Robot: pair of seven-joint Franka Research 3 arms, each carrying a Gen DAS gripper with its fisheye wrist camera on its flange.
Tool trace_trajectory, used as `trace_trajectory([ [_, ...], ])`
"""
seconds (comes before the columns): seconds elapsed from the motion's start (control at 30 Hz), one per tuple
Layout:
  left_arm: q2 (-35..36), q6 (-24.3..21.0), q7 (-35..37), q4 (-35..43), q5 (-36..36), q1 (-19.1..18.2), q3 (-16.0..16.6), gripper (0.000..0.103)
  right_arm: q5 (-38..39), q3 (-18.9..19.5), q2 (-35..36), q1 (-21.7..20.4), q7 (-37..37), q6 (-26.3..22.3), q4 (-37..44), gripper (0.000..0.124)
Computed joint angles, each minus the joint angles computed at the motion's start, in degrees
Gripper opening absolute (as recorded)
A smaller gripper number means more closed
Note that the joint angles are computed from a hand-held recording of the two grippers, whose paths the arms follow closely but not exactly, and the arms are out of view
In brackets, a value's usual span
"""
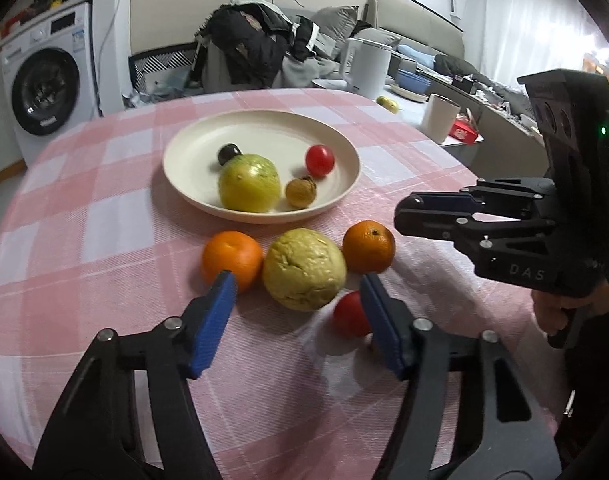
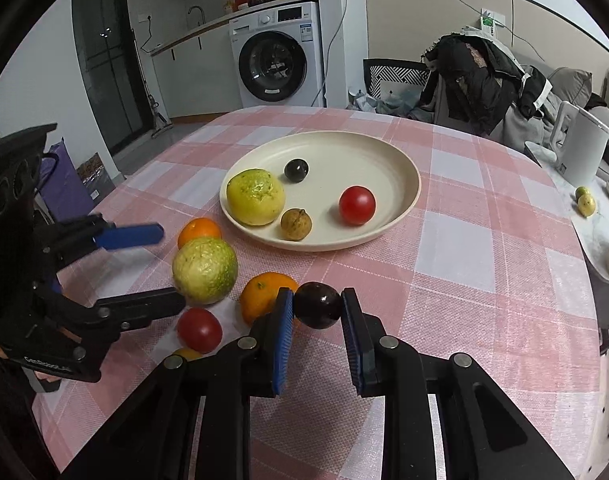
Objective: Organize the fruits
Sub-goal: 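Grasp the dark plum with the right tool while the left tool grasps the yellow wrinkled fruit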
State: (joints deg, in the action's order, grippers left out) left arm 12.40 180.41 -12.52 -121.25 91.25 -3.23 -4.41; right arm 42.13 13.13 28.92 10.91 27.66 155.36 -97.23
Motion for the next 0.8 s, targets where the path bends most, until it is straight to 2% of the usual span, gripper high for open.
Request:
trace_trajectory([
  [0.17,1.46,1.63,3.47,0.94,-3.86,-0.06,0.32,0.055,-0.42,-0.1,0.41,0.2,0.18,0.74,0.25,0.025],
  [0.33,1.99,-0.52,17.89,-0.43,-19.25,-0.47,-0.65,0.054,-0.61,-0.02,0.5,-0.17,0.47,0.87,0.31,0.025],
  [0.4,2.08,-1.6,19.51,-0.15,-21.09,-1.75,0.12,0.053,-0.24,0.24,0.27,-0.54,0.09,0.99,0.15,0.025],
  [0.53,2.71,-2.21,26.2,-0.04,-29.19,-1.99,-0.29,0.049,0.3,0.34,0.14,-0.83,-0.31,1.03,0.17,0.025],
  [0.57,2.92,-2.81,26.85,0.29,-30.15,-2.64,0.13,0.046,0.36,0.3,0.14,-0.79,-0.27,1.12,0.17,0.025],
  [0.67,3.32,-3.64,27.21,1.09,-30.54,-5.44,2.61,0.046,0.56,0.32,0.06,-0.9,-0.43,1.08,0.16,0.025],
  [0.8,3.27,-2.64,26.63,0.99,-29.81,-8.3,5.66,0.046,0.91,0.36,0.01,-1.03,-0.72,1.09,0.11,0.025],
])
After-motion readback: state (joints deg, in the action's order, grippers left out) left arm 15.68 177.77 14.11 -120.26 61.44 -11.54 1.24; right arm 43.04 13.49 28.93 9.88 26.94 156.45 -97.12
